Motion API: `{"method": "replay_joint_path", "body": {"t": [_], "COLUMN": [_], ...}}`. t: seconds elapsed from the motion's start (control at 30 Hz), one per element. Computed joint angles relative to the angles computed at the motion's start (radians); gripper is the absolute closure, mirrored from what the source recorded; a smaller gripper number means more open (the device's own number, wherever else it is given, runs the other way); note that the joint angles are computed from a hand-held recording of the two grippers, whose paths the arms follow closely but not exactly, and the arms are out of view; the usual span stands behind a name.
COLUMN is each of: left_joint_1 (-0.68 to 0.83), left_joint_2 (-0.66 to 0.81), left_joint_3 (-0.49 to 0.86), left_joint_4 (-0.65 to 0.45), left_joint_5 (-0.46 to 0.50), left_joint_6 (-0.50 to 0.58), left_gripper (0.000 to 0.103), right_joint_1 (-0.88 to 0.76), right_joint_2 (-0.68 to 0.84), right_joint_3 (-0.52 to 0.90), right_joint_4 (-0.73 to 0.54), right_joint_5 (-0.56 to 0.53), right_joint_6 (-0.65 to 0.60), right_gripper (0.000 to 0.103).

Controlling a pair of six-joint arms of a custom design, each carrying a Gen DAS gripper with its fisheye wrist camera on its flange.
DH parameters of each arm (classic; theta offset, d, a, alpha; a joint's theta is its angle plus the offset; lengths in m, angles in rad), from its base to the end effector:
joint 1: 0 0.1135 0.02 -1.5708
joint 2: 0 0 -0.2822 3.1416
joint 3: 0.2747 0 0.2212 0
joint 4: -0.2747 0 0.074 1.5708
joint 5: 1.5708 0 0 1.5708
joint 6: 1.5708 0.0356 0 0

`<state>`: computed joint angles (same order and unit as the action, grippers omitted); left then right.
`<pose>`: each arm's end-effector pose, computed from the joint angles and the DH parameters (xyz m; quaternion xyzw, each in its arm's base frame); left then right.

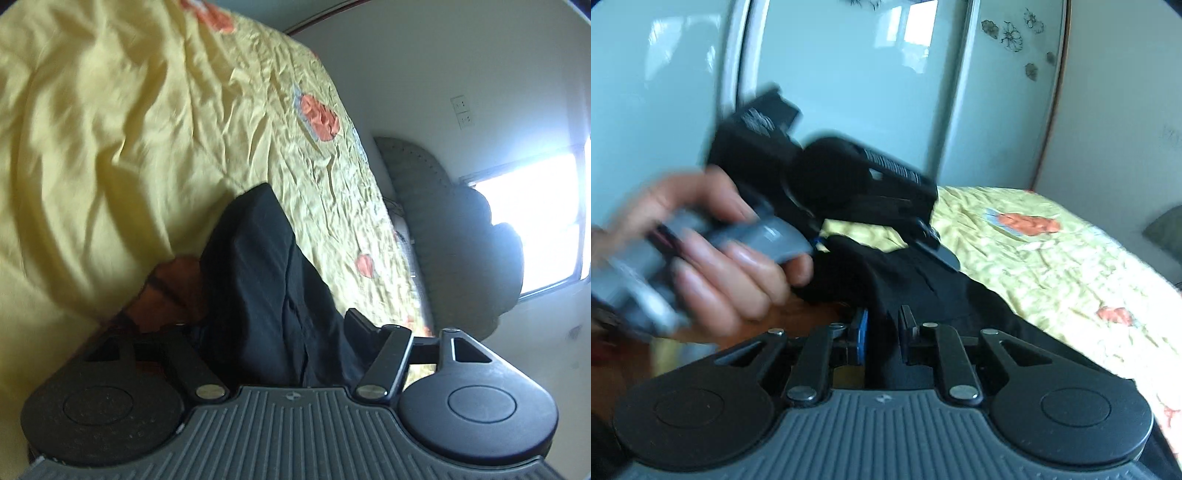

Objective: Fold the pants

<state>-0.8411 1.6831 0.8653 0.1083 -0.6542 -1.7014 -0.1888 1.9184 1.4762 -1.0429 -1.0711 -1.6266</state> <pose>0.2285 -0.2230 0.2130 -0.4807 0.7262 -0.2916 0.3956 0.3418 -0.0335 0.2512 -0.5823 0.6322 0.2848 0.4245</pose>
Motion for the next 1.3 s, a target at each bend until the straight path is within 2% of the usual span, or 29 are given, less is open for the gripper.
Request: {"method": "replay_joint_path", "body": {"t": [0.07,0.1,0.13,0.17,0.23,0.27,0.3,0.37,0.4,0.47,0.57,0.67,0.77,0.83,0.97,1.07,1.3], "left_joint_1": [-0.002,-0.002,-0.004,-0.004,-0.006,-0.006,-0.006,-0.010,-0.011,-0.024,-0.036,-0.073,-0.103,-0.120,-0.149,-0.170,-0.192], "left_joint_2": [0.003,0.009,0.015,0.023,0.034,0.039,0.044,0.053,0.061,0.075,0.109,0.151,0.187,0.213,0.293,0.362,0.503], "left_joint_3": [0.030,0.042,0.058,0.079,0.104,0.115,0.127,0.151,0.168,0.206,0.288,0.403,0.501,0.570,0.735,0.868,1.137], "left_joint_4": [-0.069,-0.089,-0.120,-0.155,-0.199,-0.217,-0.235,-0.275,-0.298,-0.354,-0.437,-0.565,-0.658,-0.720,-0.845,-0.919,-0.998], "left_joint_5": [-0.006,-0.011,-0.016,-0.019,-0.025,-0.027,-0.029,-0.037,-0.041,-0.065,-0.103,-0.170,-0.215,-0.234,-0.283,-0.318,-0.360], "left_joint_6": [0.005,0.009,0.008,0.013,0.026,0.030,0.036,0.050,0.061,0.073,0.086,0.104,0.113,0.110,0.129,0.171,0.296], "left_gripper": [0.044,0.049,0.052,0.058,0.064,0.066,0.074,0.076,0.077,0.077,0.079,0.079,0.081,0.081,0.082,0.082,0.082], "right_joint_1": [-0.017,-0.017,-0.013,0.000,0.044,0.069,0.093,0.135,0.150,0.158,0.150,0.161,0.159,0.146,0.117,0.070,-0.034], "right_joint_2": [0.096,0.139,0.164,0.159,0.095,0.075,0.074,0.092,0.078,0.038,0.025,0.007,0.048,0.058,0.026,0.008,0.013], "right_joint_3": [0.182,0.255,0.295,0.285,0.156,0.099,0.075,0.070,0.028,-0.049,-0.084,-0.120,-0.060,-0.033,-0.076,-0.083,-0.060], "right_joint_4": [-0.244,-0.309,-0.303,-0.200,0.119,0.233,0.277,0.289,0.339,0.431,0.497,0.572,0.518,0.467,0.487,0.456,0.419], "right_joint_5": [-0.044,-0.070,-0.089,-0.083,0.005,0.057,0.100,0.179,0.204,0.196,0.149,0.157,0.110,0.078,0.034,-0.009,-0.106], "right_joint_6": [-0.061,-0.034,0.041,0.175,0.423,0.490,0.509,0.495,0.499,0.536,0.617,0.718,0.777,0.765,0.770,0.760,0.759], "right_gripper": [0.087,0.087,0.087,0.087,0.087,0.087,0.087,0.087,0.087,0.087,0.087,0.087,0.086,0.086,0.086,0.086,0.086]}}
